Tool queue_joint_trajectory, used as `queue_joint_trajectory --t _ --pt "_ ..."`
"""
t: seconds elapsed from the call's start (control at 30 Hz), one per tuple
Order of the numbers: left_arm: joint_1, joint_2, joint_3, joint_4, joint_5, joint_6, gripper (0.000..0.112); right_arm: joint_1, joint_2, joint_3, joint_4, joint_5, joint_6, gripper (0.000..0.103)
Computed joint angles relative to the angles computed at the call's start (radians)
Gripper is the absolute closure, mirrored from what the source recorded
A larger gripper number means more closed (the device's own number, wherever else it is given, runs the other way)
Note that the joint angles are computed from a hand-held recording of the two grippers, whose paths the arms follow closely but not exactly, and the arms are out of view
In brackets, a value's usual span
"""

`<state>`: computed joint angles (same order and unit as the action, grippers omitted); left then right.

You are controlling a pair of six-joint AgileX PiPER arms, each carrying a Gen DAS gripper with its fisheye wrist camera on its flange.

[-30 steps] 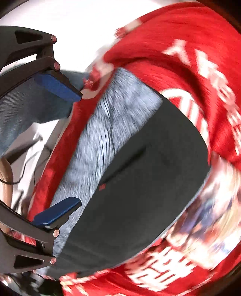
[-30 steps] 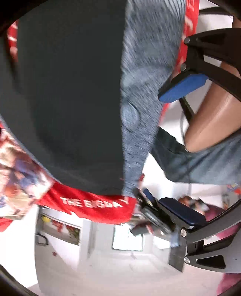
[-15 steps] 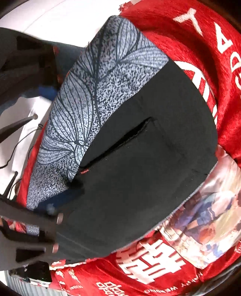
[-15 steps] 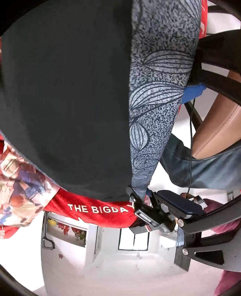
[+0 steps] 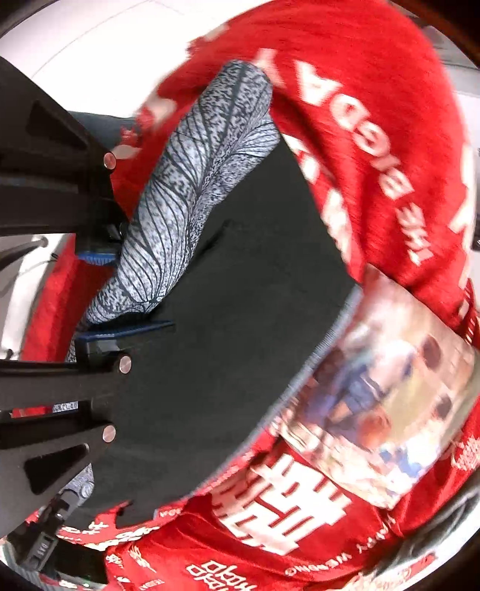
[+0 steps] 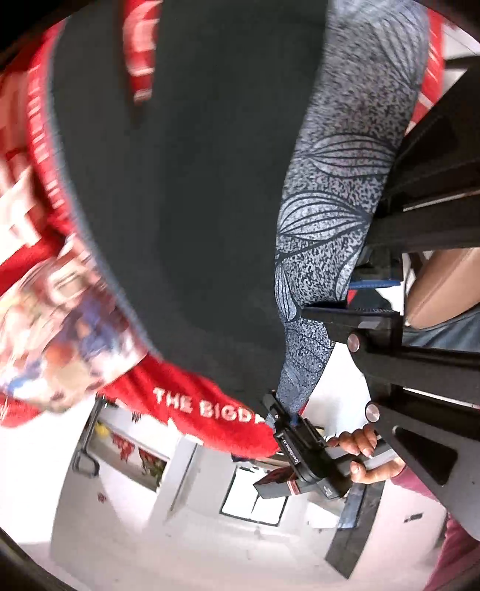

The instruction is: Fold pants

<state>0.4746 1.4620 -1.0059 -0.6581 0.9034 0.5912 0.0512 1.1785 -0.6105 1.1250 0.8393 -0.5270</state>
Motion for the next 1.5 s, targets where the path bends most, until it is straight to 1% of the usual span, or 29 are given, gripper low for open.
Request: queue_joint_trajectory --t 0.1,0.2,0.23,0.3,0.37,0.43,0.53,0.6,0.67,0.77,0.8,0.83,0.87,0.9,0.93,0.97,1.0,1.03,1.07,1.1,1.17,1.2,1.23,1.27,1.3,1.33,1.37,1.43,1.5 --pt "-0.095 0.033 -0.121 0.057 -0.015 -0.108 0.085 -0.077 0.074 -0.138 -0.035 0.070 0.000 0.095" --pt "-0.219 0.093 -0.252 0.131 -0.096 -0.187 0.085 -0.109 0.175 -0.302 -0.077 0.095 0.008 0.095" --pt "-0.265 0.139 -0.321 0.170 -0.119 -0.227 0.085 -0.115 0.219 -0.370 -0.103 0.103 0.022 0.095" --pt "-0.322 0.222 -0.432 0.244 -0.137 -0.313 0.085 -0.138 0.326 -0.491 -0.116 0.114 0.010 0.095" --pt "-0.362 0.340 -0.567 0.301 -0.121 -0.384 0.085 -0.130 0.424 -0.601 -0.142 0.102 0.034 0.095" --pt "-0.396 0.459 -0.702 0.370 -0.100 -0.463 0.085 -0.132 0.554 -0.729 -0.170 0.117 0.055 0.095" --pt "-0.427 0.583 -0.830 0.443 -0.085 -0.545 0.083 -0.130 0.717 -0.876 -0.196 0.119 0.084 0.094" --pt "-0.449 0.673 -0.931 0.511 -0.040 -0.601 0.082 -0.128 0.812 -0.969 -0.218 0.121 0.108 0.094" --pt "-0.455 0.723 -0.984 0.531 -0.004 -0.611 0.082 -0.127 0.884 -1.031 -0.239 0.129 0.133 0.094" --pt "-0.445 0.719 -0.987 0.512 0.003 -0.602 0.082 -0.137 0.952 -1.070 -0.222 0.144 0.131 0.094" --pt "-0.438 0.691 -0.959 0.496 -0.011 -0.597 0.082 -0.147 0.958 -1.067 -0.193 0.151 0.119 0.092" --pt "-0.435 0.640 -0.899 0.494 -0.056 -0.593 0.081 -0.157 0.962 -1.072 -0.177 0.173 0.118 0.089" --pt "-0.439 0.598 -0.853 0.524 -0.099 -0.602 0.073 -0.166 0.957 -1.073 -0.171 0.190 0.119 0.078" --pt "-0.447 0.558 -0.808 0.570 -0.138 -0.623 0.046 -0.173 0.944 -1.066 -0.164 0.198 0.113 0.066" --pt "-0.456 0.497 -0.736 0.637 -0.204 -0.663 0.027 -0.182 0.912 -1.037 -0.153 0.194 0.098 0.060" --pt "-0.460 0.461 -0.690 0.665 -0.244 -0.678 0.026 -0.189 0.877 -1.001 -0.141 0.184 0.077 0.051" --pt "-0.457 0.444 -0.668 0.652 -0.256 -0.652 0.026 -0.195 0.837 -0.958 -0.128 0.171 0.049 0.047" --pt "-0.456 0.437 -0.657 0.621 -0.228 -0.594 0.026 -0.198 0.791 -0.912 -0.118 0.156 0.020 0.047" --pt "-0.465 0.436 -0.644 0.623 -0.209 -0.576 0.026 -0.200 0.756 -0.871 -0.110 0.147 -0.009 0.047" --pt "-0.478 0.438 -0.625 0.639 -0.209 -0.583 0.026 -0.202 0.727 -0.833 -0.099 0.147 -0.040 0.047" --pt "-0.515 0.454 -0.576 0.723 -0.216 -0.647 0.026 -0.195 0.696 -0.779 -0.121 0.142 -0.071 0.047" --pt "-0.527 0.475 -0.567 0.749 -0.204 -0.678 0.026 -0.181 0.692 -0.773 -0.176 0.128 -0.049 0.047" --pt "-0.541 0.483 -0.552 0.766 -0.201 -0.709 0.026 -0.162 0.689 -0.761 -0.257 0.092 -0.008 0.047" --pt "-0.548 0.479 -0.518 0.788 -0.220 -0.747 0.026 -0.156 0.692 -0.746 -0.297 0.067 0.009 0.053" --pt "-0.555 0.451 -0.472 0.826 -0.254 -0.795 0.026 -0.175 0.692 -0.739 -0.298 0.075 0.005 0.058" --pt "-0.572 0.429 -0.449 0.876 -0.248 -0.836 0.026 -0.197 0.679 -0.711 -0.266 0.072 -0.016 0.058" --pt "-0.588 0.424 -0.459 0.895 -0.215 -0.851 0.026 -0.221 0.655 -0.692 -0.266 0.081 0.002 0.058" --pt "-0.615 0.377 -0.431 0.901 -0.190 -0.847 0.026 -0.292 0.563 -0.617 -0.212 0.114 -0.058 0.056" --pt "-0.637 0.284 -0.351 0.847 -0.213 -0.788 0.026 -0.371 0.413 -0.513 -0.240 0.117 -0.107 0.045"
